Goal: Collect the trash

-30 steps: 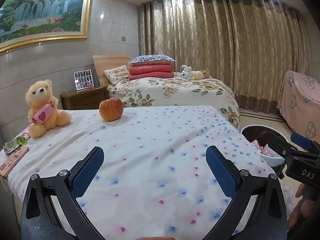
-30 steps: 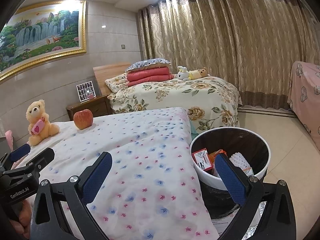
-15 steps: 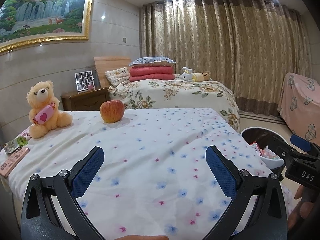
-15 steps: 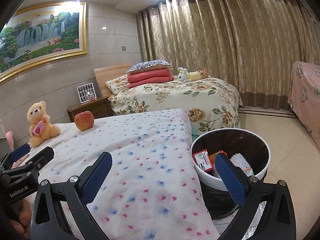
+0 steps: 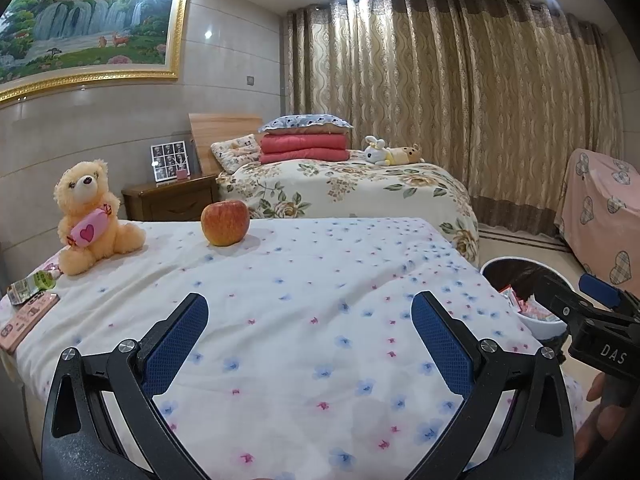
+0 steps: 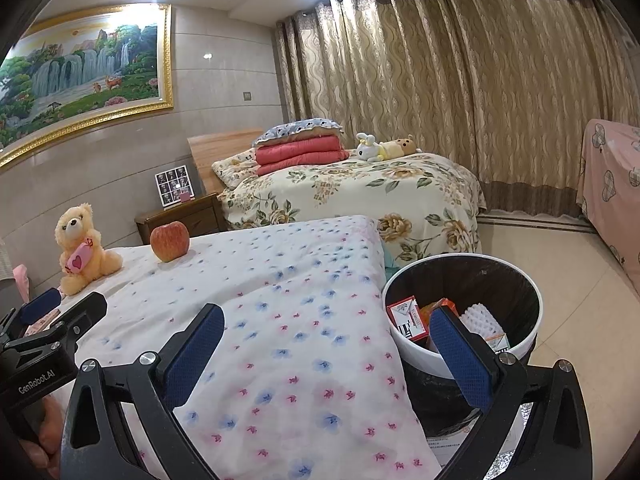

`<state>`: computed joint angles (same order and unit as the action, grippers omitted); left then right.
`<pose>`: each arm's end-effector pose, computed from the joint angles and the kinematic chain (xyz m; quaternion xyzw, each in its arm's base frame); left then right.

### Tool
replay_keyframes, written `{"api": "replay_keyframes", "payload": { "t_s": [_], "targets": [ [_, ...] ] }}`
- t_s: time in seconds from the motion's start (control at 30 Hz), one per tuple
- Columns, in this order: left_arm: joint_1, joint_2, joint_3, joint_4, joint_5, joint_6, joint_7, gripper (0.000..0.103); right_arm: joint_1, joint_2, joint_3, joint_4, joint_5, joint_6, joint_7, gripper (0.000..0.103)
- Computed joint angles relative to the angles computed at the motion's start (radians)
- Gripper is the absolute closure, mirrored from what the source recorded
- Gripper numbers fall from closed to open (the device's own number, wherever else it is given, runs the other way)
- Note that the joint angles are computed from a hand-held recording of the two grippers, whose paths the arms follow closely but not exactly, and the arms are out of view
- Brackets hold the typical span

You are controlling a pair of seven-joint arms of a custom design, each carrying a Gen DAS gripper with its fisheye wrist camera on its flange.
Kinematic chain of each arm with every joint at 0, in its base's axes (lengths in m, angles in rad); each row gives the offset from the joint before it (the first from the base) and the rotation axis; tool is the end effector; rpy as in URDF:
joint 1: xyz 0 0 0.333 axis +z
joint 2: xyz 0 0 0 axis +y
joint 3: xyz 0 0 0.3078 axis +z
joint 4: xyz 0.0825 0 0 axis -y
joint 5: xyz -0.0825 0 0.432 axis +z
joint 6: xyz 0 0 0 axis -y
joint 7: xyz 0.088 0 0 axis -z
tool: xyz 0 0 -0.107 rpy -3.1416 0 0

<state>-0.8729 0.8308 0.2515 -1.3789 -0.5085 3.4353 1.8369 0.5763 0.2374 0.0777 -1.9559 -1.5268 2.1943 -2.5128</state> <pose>0.6470 -0.4750 0.3462 -0.4120 0.7006 -0.4953 0.3067 0.5460 0.3717 0.3484 -0.4115 0.7229 -0.4425 0.3350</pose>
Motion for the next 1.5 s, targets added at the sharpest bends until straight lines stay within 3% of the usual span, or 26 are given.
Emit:
{"api": "replay_keyframes", "payload": {
  "t_s": [1.5],
  "targets": [
    [0.031,-0.011,-0.041,-0.007,0.027,0.000,0.000,0.000,0.001,0.000,0.001,0.003,0.001,0.002,0.004,0.000]
  ]
}}
